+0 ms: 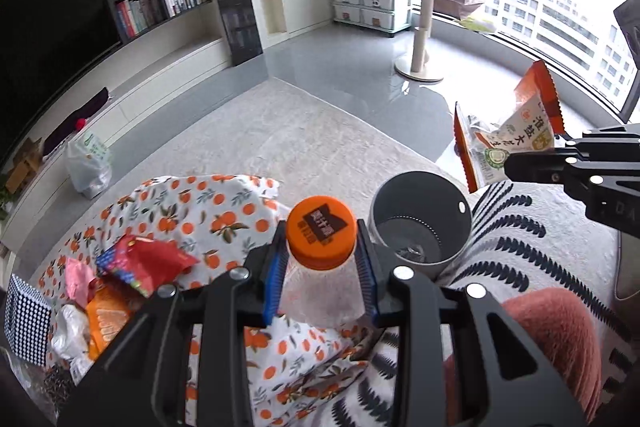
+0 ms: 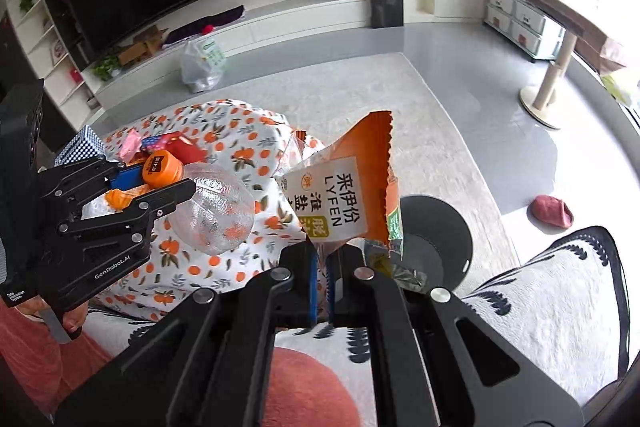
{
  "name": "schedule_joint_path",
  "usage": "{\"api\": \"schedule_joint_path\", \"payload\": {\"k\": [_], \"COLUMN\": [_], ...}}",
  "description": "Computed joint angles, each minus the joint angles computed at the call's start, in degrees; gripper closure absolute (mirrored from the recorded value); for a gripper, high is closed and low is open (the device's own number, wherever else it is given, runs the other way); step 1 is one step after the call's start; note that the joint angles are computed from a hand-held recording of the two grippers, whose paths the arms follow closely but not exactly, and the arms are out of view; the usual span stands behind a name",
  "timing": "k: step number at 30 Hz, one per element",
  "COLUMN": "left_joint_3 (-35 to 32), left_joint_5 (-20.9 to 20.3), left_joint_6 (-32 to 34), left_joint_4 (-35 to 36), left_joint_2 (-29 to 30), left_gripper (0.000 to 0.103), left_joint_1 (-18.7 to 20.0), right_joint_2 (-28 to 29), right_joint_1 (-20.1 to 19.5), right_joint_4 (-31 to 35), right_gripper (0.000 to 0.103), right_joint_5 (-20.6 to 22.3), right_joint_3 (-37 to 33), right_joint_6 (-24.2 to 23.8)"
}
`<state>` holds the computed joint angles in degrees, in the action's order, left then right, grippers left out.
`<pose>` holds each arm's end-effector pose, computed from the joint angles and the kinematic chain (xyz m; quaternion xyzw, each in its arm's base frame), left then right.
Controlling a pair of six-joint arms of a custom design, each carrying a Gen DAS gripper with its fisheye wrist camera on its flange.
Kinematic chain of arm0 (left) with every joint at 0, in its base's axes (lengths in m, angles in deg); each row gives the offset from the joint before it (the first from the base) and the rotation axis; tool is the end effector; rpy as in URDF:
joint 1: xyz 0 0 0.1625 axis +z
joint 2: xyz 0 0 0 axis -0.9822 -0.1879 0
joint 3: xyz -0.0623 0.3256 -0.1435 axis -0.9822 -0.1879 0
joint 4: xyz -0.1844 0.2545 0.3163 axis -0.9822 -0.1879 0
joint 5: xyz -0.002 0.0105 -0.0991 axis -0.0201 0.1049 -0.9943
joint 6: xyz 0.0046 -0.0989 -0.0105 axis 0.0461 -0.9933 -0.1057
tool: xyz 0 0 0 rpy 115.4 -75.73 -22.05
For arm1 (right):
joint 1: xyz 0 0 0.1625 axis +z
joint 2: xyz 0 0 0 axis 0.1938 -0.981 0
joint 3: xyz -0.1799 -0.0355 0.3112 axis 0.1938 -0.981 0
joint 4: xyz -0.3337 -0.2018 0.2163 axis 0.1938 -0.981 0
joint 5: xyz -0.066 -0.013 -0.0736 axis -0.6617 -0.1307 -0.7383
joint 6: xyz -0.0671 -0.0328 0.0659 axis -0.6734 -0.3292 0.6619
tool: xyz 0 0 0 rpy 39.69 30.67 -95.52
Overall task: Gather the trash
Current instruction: 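Carry the wrapper and bottle to the grey bin and open both tools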
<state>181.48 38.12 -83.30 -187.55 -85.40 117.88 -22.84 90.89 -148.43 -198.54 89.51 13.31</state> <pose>-0.3101 -0.5115 0.1099 0.3340 0.8551 -0.2396 0.3160 0.1914 -0.4940 0.2540 0.1798 -0.9095 0.2674 0.2626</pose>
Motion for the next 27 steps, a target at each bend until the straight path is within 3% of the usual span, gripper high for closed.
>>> {"api": "schedule_joint_path", "payload": {"k": [6, 13, 20, 27], "left_joint_3": [-9.36, -19.12, -25.07, -28.98], "left_joint_5": [-4.89, -8.68, -11.4, -11.55], "left_joint_6": [3.64, 6.9, 9.3, 10.02], "left_joint_4": [0.1, 2.88, 4.64, 4.24], "left_joint_2": [11.61, 22.74, 29.47, 33.19], "left_gripper": [0.071, 0.071, 0.071, 0.071], "left_joint_1": [1.54, 4.04, 6.73, 8.85], "right_joint_2": [-2.17, 0.98, 6.72, 12.29], "right_joint_1": [-6.54, -12.94, -16.71, -18.51], "right_joint_4": [-0.38, -1.25, -0.84, -0.29], "right_gripper": [0.1, 0.1, 0.1, 0.1], "right_joint_5": [1.38, 3.59, 4.5, 4.05], "right_joint_3": [-0.2, -3.18, -8.06, -12.96], "right_joint_6": [-0.69, -1.22, -1.24, -0.72]}}
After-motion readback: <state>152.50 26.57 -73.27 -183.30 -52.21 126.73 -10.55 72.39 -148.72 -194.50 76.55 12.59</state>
